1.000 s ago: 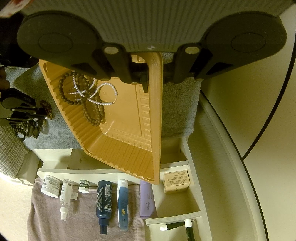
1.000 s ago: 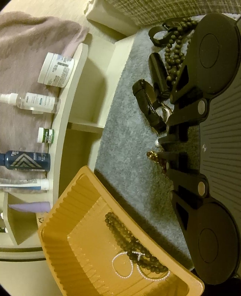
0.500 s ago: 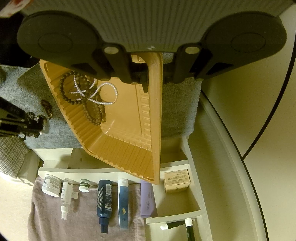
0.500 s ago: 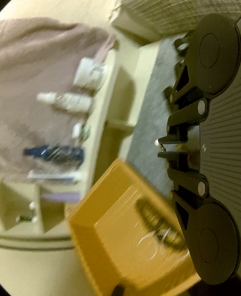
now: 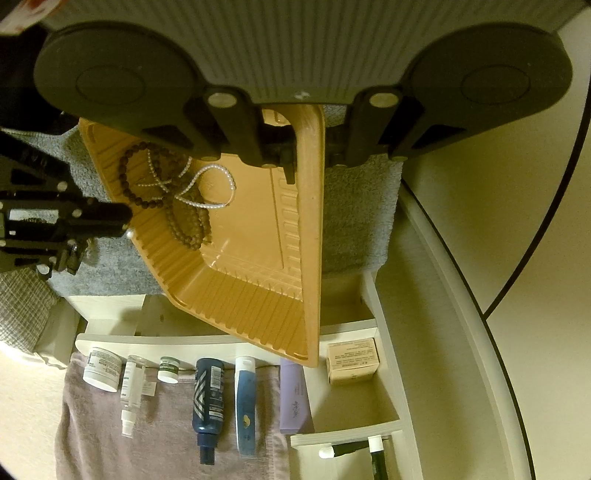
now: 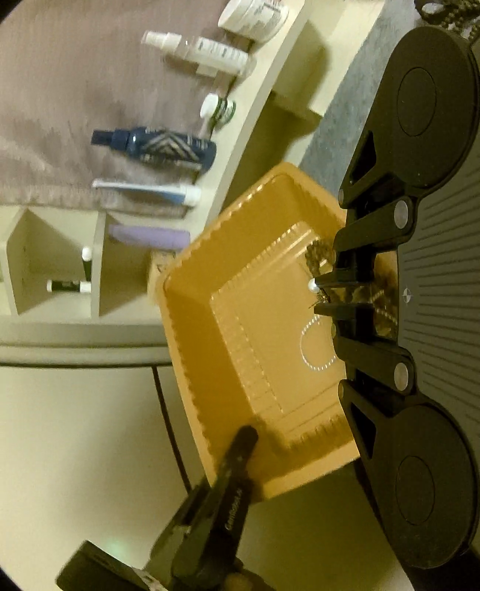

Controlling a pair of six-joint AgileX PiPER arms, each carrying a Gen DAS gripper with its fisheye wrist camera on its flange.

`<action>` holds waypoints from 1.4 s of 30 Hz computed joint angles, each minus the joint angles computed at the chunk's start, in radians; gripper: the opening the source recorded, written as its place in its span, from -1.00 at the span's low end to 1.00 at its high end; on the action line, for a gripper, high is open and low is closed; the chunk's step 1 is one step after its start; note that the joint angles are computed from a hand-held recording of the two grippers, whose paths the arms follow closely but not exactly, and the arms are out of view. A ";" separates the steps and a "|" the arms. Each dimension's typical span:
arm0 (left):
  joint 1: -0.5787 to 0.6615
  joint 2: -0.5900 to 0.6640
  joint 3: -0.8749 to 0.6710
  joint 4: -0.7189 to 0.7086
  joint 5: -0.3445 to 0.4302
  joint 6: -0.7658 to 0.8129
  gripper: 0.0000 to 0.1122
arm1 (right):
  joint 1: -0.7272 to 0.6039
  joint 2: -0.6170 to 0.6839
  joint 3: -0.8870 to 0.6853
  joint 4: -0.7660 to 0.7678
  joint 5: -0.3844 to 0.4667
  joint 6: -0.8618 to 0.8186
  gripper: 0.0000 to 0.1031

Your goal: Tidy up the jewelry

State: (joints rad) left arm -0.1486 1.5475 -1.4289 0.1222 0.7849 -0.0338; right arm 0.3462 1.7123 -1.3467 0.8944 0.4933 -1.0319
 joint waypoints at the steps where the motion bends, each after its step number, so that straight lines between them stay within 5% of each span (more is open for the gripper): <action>1: 0.001 0.000 0.000 -0.001 0.000 0.001 -0.90 | 0.001 0.003 -0.003 0.003 0.004 -0.003 -0.85; 8: 0.000 -0.002 0.003 -0.001 -0.003 0.000 -0.90 | -0.014 0.013 -0.017 0.022 0.062 -0.008 -0.82; 12: 0.000 -0.002 0.004 -0.001 -0.003 -0.001 -0.90 | -0.028 -0.002 0.008 0.079 0.039 -0.031 -0.26; 19: 0.000 -0.002 0.004 -0.002 -0.005 -0.001 -0.90 | -0.055 -0.053 0.062 -0.005 -0.067 0.085 -0.25; 27: -0.001 -0.002 0.002 -0.002 -0.006 0.002 -0.89 | -0.103 -0.084 0.157 -0.348 -0.157 0.474 -0.25; 42: -0.005 -0.002 0.003 0.004 -0.006 -0.004 -0.90 | -0.090 -0.013 0.157 -0.364 -0.163 0.496 -0.26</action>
